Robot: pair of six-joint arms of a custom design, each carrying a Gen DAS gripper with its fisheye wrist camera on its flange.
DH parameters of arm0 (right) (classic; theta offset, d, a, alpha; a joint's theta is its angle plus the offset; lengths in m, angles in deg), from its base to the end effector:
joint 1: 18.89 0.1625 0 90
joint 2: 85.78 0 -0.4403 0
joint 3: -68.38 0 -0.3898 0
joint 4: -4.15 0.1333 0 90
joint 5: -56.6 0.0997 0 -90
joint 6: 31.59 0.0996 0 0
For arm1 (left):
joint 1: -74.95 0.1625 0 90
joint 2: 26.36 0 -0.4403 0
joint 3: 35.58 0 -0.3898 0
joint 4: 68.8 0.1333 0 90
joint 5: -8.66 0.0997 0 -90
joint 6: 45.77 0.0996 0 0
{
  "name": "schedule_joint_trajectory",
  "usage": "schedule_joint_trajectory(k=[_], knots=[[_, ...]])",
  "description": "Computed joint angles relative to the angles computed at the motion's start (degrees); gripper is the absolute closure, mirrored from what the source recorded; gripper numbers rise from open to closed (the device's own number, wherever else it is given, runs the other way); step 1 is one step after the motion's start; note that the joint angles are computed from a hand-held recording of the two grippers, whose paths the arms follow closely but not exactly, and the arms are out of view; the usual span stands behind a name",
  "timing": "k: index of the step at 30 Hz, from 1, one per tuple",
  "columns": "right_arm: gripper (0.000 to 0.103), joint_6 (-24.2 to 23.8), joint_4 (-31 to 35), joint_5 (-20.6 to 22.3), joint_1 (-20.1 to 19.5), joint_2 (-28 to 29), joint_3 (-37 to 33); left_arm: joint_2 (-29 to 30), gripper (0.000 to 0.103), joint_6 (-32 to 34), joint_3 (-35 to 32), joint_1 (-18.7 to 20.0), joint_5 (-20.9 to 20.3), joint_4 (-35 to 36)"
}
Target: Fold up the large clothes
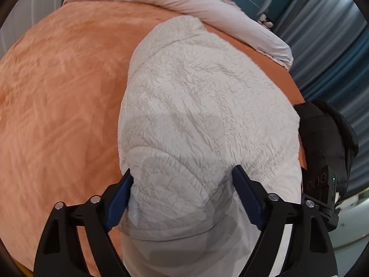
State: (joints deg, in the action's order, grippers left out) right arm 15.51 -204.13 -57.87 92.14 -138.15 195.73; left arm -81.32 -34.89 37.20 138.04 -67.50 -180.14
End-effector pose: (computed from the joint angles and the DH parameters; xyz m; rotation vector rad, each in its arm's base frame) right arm 0.2670 -0.4379 0.1371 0.8618 2.6594 -1.2542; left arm -0.1900 -0.7215 0.3133 0.9314 2.7546 -0.1377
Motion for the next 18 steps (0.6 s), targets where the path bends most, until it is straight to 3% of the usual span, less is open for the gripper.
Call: schedule_joint_trajectory(k=[2,5,7,10,14,18], knots=[[0.084,-0.46,-0.33,-2.76,1.78,0.49,-0.71,-0.78,0.035,1.77,0.47,-0.35,-0.64,-0.48],[0.088,-1.17,-0.01,-6.14,3.93,1.42,-2.77,-0.90,0.043,3.89,-0.56,-0.59,-1.91,0.35],[0.088,-0.69,-0.20,-7.68,4.74,1.86,-3.30,-0.76,0.044,4.01,-1.19,-0.46,-2.69,0.99],[0.088,0.98,-1.68,-6.52,4.06,2.54,-2.66,0.53,0.043,1.71,-3.54,0.65,-1.93,3.95],[0.086,-0.01,-0.52,-3.62,2.88,2.05,-2.67,2.26,0.028,-2.93,-7.89,3.85,-2.93,7.30],[0.078,-0.19,1.08,-1.42,1.33,1.40,-2.61,3.56,0.005,-4.27,-10.52,5.80,-4.91,9.35]])
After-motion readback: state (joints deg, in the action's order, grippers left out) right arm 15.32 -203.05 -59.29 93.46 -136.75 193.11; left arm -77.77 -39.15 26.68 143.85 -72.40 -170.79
